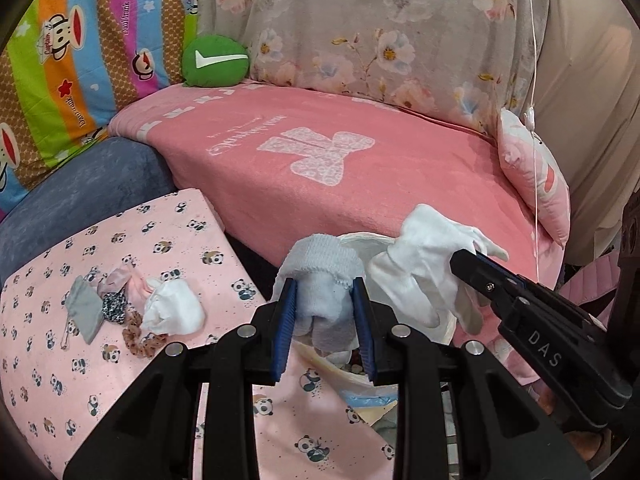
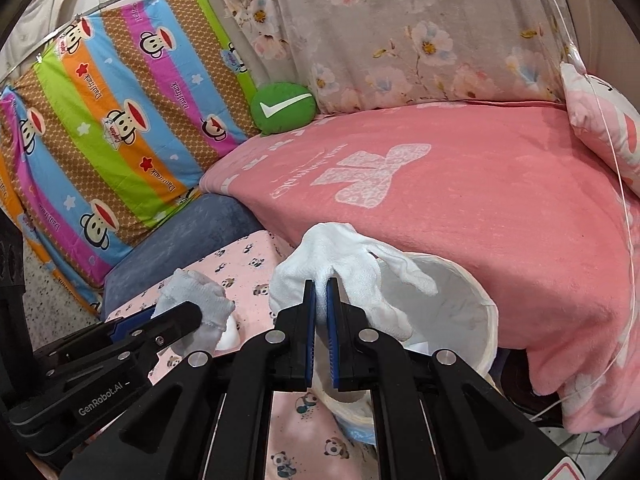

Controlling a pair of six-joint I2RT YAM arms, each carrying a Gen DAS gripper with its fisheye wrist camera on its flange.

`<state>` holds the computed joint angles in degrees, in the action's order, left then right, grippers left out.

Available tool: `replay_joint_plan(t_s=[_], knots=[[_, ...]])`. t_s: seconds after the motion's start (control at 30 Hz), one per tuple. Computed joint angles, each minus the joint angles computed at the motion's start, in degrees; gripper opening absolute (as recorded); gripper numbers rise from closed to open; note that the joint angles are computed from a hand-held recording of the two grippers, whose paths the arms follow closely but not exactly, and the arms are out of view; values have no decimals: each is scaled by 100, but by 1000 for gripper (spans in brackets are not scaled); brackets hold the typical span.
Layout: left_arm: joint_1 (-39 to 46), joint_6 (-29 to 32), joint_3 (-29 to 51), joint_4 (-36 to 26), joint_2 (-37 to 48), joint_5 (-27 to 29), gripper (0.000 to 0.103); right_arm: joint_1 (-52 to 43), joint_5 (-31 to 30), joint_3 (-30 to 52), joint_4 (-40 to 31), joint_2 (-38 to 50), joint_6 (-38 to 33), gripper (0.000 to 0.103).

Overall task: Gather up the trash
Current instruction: 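Carry the grey sock and white glove over the wastebasket and open both tools, then move both open tools back over the remaining trash pile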

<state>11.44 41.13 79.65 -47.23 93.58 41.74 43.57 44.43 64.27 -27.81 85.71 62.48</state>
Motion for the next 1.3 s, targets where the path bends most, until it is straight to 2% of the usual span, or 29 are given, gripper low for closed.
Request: replay_joint_plan(t_s=[0.47,0.73,0.8,0.83,0.93,1.03,1.3], knots=[[-831,-386,-822,567,-413,-588,28,-457,-309,-1197,388,-854,108,7],[-1089,-557,-1021,707,-459,-752,31,-592,-446,-1397,452,-947,53,7],[-1126,-631,-1072,818,-457,-824,38,-629,-479,-1412,476,-932,30,8],[-1154,-687,-1086,882,-452,-889,48,-660,-489,-1406,491,-905,14,11],[-1127,-885,-1180,1143,-489,-930,69,-750,-527,-1355,573,-783,-84,13],[-1095,-984,-1215,1316,-474,-1026,73,-809,-554,-1396,664,-765,-134,24],[-908,-995,-1258,1367,-427,-1097,73,-681,-509,-1429,610,-741,-36,32]])
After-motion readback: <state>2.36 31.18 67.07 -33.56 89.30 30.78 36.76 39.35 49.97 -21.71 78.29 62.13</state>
